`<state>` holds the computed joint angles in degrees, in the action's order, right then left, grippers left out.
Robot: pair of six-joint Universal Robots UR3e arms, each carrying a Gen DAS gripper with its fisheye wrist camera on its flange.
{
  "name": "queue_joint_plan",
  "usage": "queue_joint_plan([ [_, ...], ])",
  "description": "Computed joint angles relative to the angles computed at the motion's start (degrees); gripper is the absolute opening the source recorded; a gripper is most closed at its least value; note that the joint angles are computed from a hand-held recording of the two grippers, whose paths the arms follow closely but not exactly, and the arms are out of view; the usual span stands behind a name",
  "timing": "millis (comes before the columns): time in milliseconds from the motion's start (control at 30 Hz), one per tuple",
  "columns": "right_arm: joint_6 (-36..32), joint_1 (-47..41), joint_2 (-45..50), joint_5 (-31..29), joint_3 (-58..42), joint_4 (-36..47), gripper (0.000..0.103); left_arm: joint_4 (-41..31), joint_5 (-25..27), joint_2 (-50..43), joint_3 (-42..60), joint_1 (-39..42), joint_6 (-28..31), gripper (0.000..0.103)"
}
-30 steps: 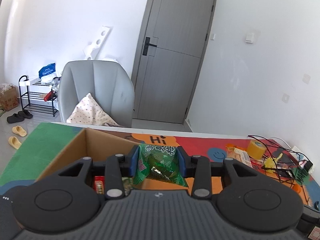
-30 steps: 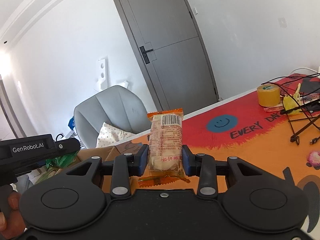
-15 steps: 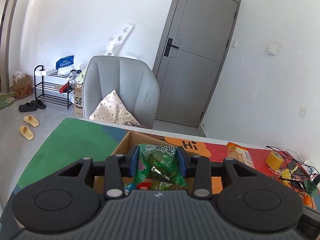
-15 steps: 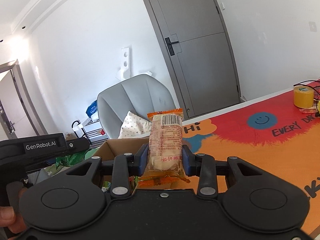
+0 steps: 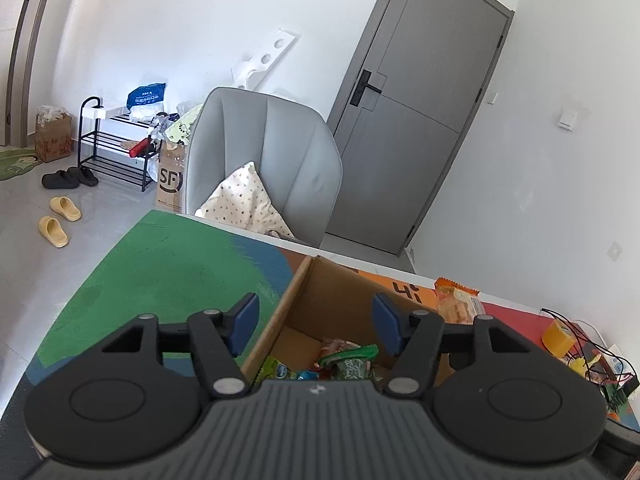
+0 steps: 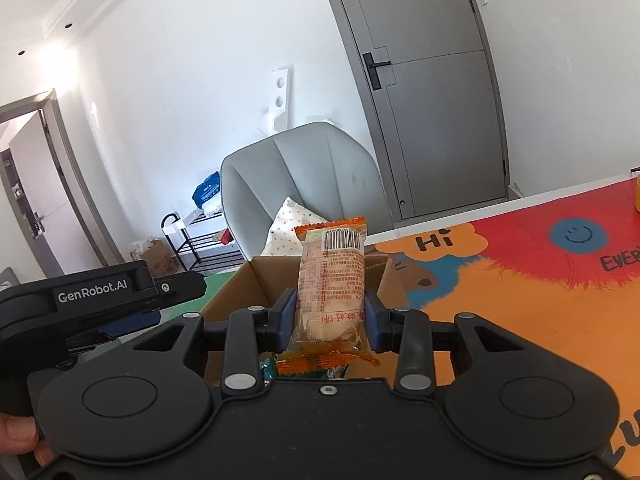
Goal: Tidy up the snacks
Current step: 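Carry both packets over the box and open both tools to drop them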
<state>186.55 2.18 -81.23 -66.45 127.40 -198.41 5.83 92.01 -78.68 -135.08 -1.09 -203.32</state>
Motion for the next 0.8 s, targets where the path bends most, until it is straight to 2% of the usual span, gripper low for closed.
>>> queue_joint_plan([
  [167,-0.6,2.6,2.5,-1.0,-4.0,2.1,0.036,-0.6,-2.6,4.7,-3.9,4.7,0.4,0.071],
  [367,-1.6,5.3,4.5,-1.4,-9.4,6.0,0.036,-2.1,-6.5,9.4,-7.4,10.5,0.8,0.072],
  [500,-1.7,6.3,6.4,1.1,-13.0,8.4,0.037,-3.7,-8.7,12.3,-8.9,14.1,1.4,0.072],
  [633,-2.1,7.0,7.0,1.5,-14.3,10.4,0.050,-6.2,-9.6,15.7,-10.2,16.5,1.9,0.075],
  [800,-1.4,6.5,5.0,1.5,-11.5,10.2,0.051,-7.7,-10.0,18.5,-12.0,18.0,1.5,0.079],
])
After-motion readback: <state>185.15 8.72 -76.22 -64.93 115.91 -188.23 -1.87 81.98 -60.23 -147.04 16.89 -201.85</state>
